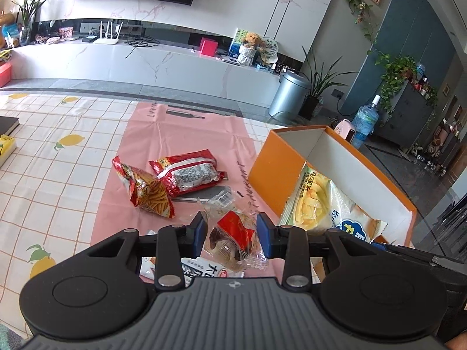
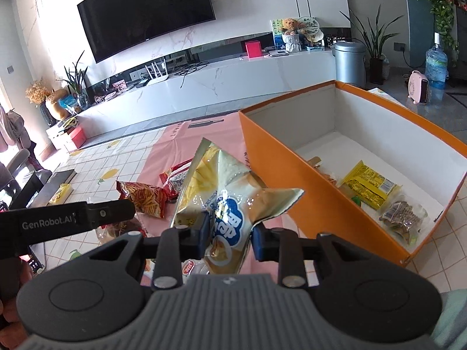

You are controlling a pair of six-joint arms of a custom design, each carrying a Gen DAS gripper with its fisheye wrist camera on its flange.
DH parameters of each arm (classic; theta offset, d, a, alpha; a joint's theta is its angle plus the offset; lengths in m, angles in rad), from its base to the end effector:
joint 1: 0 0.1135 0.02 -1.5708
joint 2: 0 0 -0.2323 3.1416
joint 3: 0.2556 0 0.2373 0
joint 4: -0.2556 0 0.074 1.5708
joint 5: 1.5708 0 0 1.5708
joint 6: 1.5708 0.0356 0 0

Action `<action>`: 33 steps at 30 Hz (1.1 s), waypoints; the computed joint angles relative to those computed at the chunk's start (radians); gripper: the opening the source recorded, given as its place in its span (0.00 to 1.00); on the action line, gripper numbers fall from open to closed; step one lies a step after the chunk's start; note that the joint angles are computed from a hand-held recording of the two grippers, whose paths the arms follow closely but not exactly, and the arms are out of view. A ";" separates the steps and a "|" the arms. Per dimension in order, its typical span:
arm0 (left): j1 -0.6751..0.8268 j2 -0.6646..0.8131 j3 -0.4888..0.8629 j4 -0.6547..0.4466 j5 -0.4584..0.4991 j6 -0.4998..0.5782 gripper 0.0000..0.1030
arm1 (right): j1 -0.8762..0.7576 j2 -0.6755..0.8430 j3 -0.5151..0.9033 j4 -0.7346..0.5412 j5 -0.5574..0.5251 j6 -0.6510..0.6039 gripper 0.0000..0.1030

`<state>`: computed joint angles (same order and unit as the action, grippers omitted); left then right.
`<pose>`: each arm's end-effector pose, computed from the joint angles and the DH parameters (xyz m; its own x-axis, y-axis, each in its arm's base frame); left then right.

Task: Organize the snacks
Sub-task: 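Carry both bags into the orange box and open both tools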

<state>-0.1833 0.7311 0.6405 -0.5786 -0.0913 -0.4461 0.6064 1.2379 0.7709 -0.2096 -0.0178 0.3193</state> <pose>0.1648 -0.0272 0.2397 -0.5983 -0.3261 -0.7320 -0.1628 0.9439 -0.2874 0.2146 0.1496 0.2146 -0.6709 -0.0834 -0.7368 -0.3903 0.8846 0.2553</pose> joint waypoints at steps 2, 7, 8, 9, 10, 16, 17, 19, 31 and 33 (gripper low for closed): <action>-0.027 0.009 0.024 -0.007 -0.015 -0.005 0.40 | -0.028 -0.040 -0.008 -0.021 -0.022 -0.006 0.25; -0.117 0.066 0.094 0.000 -0.066 -0.019 0.40 | -0.131 -0.121 -0.002 -0.076 -0.106 -0.042 0.24; -0.137 0.084 0.110 0.007 -0.076 -0.018 0.40 | -0.158 -0.130 0.006 -0.087 -0.124 -0.055 0.23; -0.157 0.106 0.129 0.013 -0.087 -0.018 0.40 | -0.185 -0.137 0.015 -0.098 -0.143 -0.066 0.23; -0.177 0.129 0.148 0.021 -0.095 -0.016 0.40 | -0.218 -0.139 0.027 -0.109 -0.168 -0.075 0.23; -0.250 0.303 0.284 0.078 -0.102 0.024 0.40 | -0.425 -0.085 0.133 -0.188 -0.296 -0.149 0.23; -0.261 0.338 0.310 0.088 -0.099 0.037 0.40 | -0.459 -0.064 0.157 -0.201 -0.314 -0.163 0.23; -0.269 0.411 0.362 0.107 -0.071 0.057 0.40 | -0.526 -0.008 0.215 -0.231 -0.354 -0.185 0.23; -0.272 0.891 0.747 0.044 0.064 0.174 0.40 | -0.680 0.500 0.707 -0.500 -0.439 -0.267 0.23; -0.270 0.961 0.804 0.016 0.084 0.186 0.40 | -0.681 0.585 0.788 -0.538 -0.429 -0.272 0.23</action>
<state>-0.4532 1.6919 1.4444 -0.5625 -0.0071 -0.2605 -0.0743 1.8227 1.5588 -0.7471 -0.4464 0.0471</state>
